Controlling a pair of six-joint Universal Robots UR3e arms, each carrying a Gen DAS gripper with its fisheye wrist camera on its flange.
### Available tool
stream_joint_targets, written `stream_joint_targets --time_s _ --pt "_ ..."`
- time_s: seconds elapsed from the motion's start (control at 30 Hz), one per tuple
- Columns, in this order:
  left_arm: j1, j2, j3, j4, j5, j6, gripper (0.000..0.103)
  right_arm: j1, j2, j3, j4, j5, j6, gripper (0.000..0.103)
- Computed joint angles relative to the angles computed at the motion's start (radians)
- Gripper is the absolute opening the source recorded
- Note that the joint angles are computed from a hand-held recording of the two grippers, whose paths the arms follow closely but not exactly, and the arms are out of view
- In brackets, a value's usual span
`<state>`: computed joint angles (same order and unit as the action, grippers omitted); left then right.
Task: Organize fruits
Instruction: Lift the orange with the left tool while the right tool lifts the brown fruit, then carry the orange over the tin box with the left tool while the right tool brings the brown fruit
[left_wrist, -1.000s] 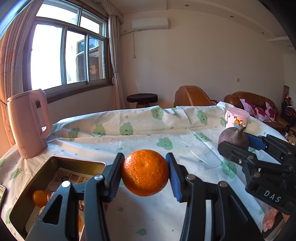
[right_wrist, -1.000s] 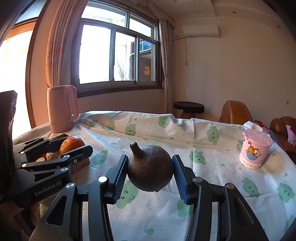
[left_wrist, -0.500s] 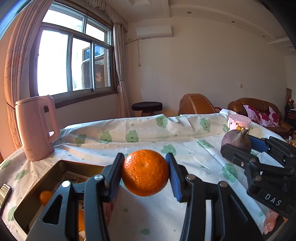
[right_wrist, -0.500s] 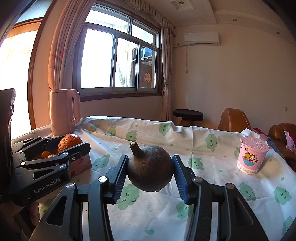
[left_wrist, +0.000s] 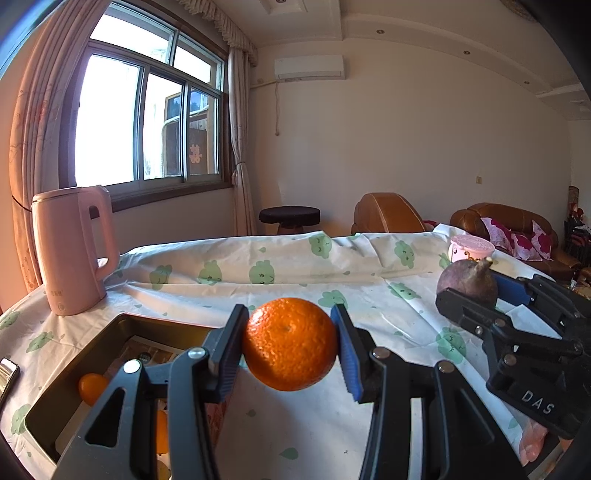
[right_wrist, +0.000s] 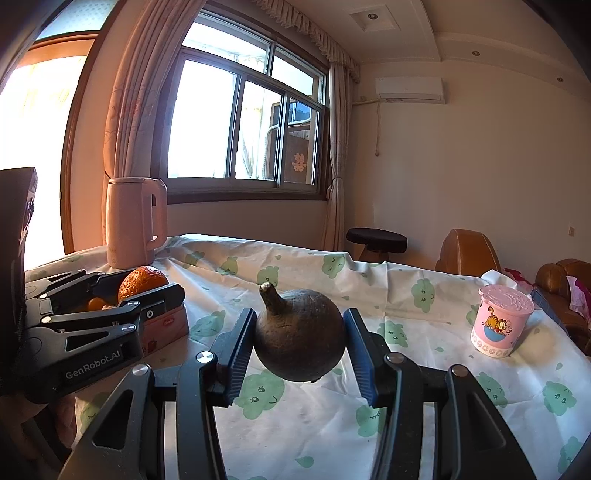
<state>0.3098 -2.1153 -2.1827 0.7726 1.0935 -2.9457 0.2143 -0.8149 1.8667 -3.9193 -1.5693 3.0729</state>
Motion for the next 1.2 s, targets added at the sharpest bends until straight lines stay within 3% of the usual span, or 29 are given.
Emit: stream_joint_targets --time_s 0.57,1.2 --pt "0.119 0.064 -0.124 0.009 -0.112 0.048 0.048 0.042 -0.027 -0.038 0.103 0.037 0.040 0.051" --pt "0.348 0.127 -0.241 0.006 -0.227 0.113 0.048 0.184 0.038 -0.294 0.299 0.015 0.017 0.051"
